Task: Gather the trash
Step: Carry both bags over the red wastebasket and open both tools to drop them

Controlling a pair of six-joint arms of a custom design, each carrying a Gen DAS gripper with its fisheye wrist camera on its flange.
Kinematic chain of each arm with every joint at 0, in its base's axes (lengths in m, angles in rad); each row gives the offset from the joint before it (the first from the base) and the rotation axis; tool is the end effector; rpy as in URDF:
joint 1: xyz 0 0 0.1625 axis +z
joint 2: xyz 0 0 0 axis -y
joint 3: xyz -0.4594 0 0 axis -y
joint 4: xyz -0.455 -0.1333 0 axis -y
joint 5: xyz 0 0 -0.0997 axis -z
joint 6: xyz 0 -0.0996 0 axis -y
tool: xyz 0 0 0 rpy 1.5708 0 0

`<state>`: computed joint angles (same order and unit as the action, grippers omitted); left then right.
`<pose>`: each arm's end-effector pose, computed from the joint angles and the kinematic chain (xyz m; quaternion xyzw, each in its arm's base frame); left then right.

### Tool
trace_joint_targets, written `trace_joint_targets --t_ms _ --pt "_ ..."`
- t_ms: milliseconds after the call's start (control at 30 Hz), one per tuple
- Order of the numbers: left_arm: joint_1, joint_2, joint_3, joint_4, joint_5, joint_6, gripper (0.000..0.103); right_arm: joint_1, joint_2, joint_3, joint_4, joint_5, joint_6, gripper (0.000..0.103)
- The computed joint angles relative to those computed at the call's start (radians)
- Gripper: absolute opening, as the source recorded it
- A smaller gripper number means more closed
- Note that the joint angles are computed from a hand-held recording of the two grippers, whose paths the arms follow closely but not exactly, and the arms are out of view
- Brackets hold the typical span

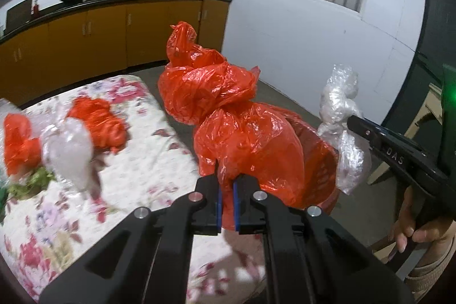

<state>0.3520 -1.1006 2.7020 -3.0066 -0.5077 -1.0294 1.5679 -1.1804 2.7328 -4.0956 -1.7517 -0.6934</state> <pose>-0.1912 -0.3049 0.0531 0.1230 0.8513 -0.4248 0.2825 0.1145 -0.3206 0.1596 0.2583 -0.8428 0.4102 0.2338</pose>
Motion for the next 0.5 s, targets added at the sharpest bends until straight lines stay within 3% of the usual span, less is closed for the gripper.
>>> trace_joint_targets --t_ms 233,500 --pt "0.086 0.153 -0.077 -0.252 -0.035 0.225 0.007 -0.034 0.006 -0.019 0.005 0.016 0.023 0.012" --pt "0.159 0.237 -0.139 -0.377 -0.073 0.358 0.008 -0.054 0.018 -0.047 -0.005 0.033 0.038 0.012"
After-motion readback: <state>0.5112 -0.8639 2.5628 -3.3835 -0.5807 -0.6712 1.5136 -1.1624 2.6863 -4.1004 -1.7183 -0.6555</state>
